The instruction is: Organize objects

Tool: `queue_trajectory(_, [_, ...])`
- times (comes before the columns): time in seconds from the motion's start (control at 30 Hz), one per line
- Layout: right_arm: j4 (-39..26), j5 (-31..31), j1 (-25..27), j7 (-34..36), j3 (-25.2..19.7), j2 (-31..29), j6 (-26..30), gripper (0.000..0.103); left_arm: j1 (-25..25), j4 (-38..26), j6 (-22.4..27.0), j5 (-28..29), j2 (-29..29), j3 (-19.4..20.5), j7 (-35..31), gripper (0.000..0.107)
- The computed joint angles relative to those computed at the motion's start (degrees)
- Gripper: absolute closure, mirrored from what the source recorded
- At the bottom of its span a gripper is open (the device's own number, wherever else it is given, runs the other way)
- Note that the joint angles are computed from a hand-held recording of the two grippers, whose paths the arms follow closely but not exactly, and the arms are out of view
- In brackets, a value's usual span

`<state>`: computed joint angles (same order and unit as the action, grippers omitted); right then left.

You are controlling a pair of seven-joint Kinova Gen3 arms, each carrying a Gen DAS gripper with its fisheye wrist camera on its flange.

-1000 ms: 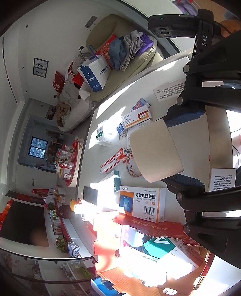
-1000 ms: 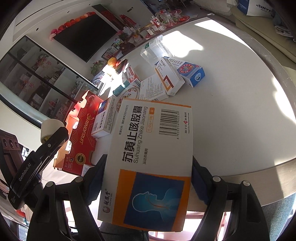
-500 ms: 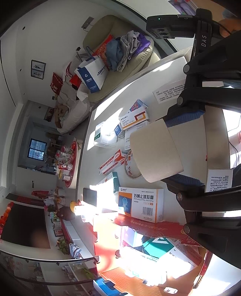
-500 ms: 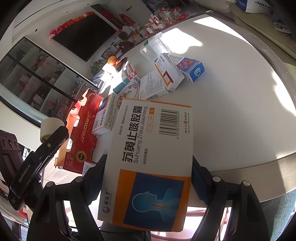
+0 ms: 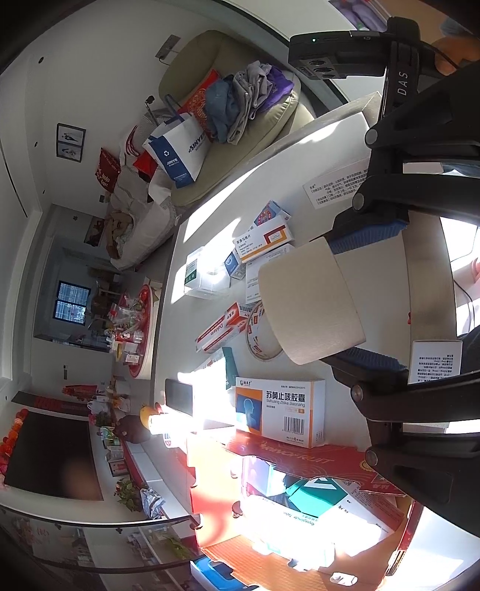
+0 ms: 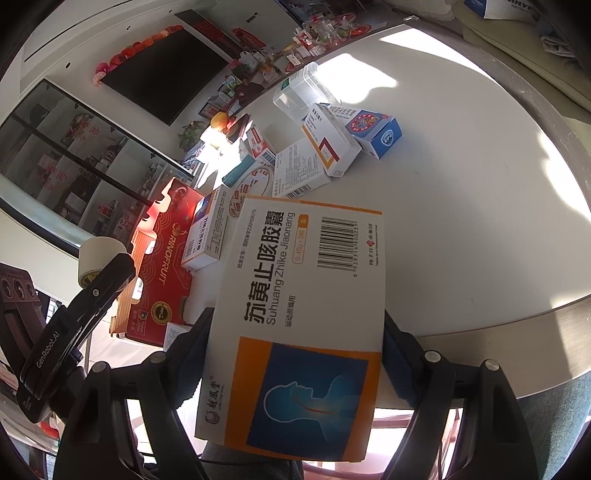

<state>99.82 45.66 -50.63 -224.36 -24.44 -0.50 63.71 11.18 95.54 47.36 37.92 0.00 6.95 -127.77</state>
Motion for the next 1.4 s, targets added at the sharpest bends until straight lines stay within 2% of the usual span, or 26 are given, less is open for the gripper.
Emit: queue_trajectory(1.4, [0.61,0.5,-0.93,-3.88,-1.05,-0.37,2.69,0.021,0.03,0.48,0.45,-0.3,-0.4,-0.17,-0.13,0.055])
